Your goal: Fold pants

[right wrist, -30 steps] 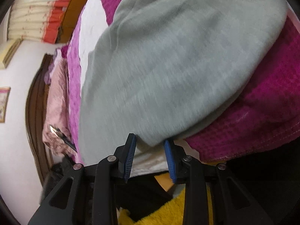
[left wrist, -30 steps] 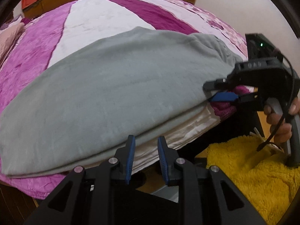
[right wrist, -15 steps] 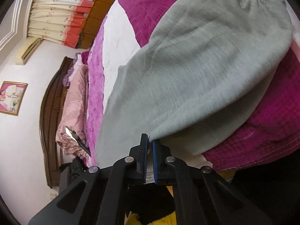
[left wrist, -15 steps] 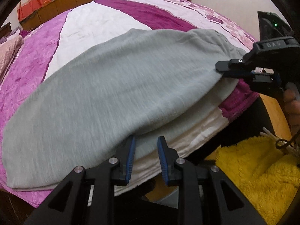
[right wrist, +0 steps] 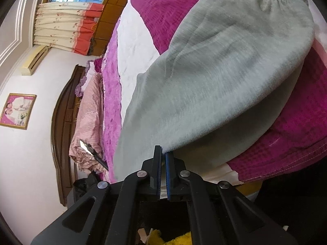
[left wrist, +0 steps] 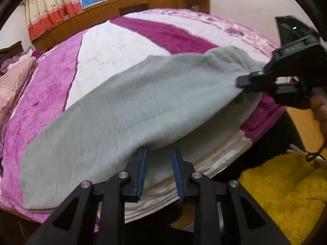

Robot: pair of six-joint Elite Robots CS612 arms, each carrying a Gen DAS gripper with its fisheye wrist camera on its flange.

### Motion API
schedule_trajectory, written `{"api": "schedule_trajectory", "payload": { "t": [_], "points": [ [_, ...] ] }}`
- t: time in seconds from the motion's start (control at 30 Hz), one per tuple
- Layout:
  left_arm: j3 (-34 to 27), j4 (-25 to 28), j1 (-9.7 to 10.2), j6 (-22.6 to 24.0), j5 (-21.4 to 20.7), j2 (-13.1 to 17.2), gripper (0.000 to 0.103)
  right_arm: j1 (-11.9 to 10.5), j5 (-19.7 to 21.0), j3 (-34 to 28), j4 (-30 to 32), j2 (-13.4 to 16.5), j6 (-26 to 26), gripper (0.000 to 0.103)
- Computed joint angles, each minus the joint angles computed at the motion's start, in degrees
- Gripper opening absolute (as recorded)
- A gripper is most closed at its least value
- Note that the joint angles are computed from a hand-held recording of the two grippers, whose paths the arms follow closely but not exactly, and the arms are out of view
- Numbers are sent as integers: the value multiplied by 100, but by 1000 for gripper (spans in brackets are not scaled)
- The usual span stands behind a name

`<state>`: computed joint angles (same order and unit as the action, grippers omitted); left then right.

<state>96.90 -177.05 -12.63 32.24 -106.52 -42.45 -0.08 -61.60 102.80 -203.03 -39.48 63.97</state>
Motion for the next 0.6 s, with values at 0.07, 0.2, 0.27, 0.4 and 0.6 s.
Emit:
{"api": "schedule_trajectory", "payload": {
  "t": [0.07, 0.2, 0.27, 0.4, 0.6],
  "points": [
    [-19, 98, 19, 70, -209, -14, 29, -18, 37, -1, 25, 4, 36, 0],
    [8, 163, -40, 370, -217, -10, 39, -38, 96, 1, -20, 19, 140, 0],
    [-9, 260, -100, 538, -67, 20, 39, -37, 105, -5, -66, 13, 149, 0],
    [-17, -115, -195, 588, 301, 144, 39, -30, 116, -9, -72, -10, 65, 0],
    [-194, 225, -86, 285, 110, 164, 5, -28, 88, 16, 75, -28, -14, 0]
  ]
}}
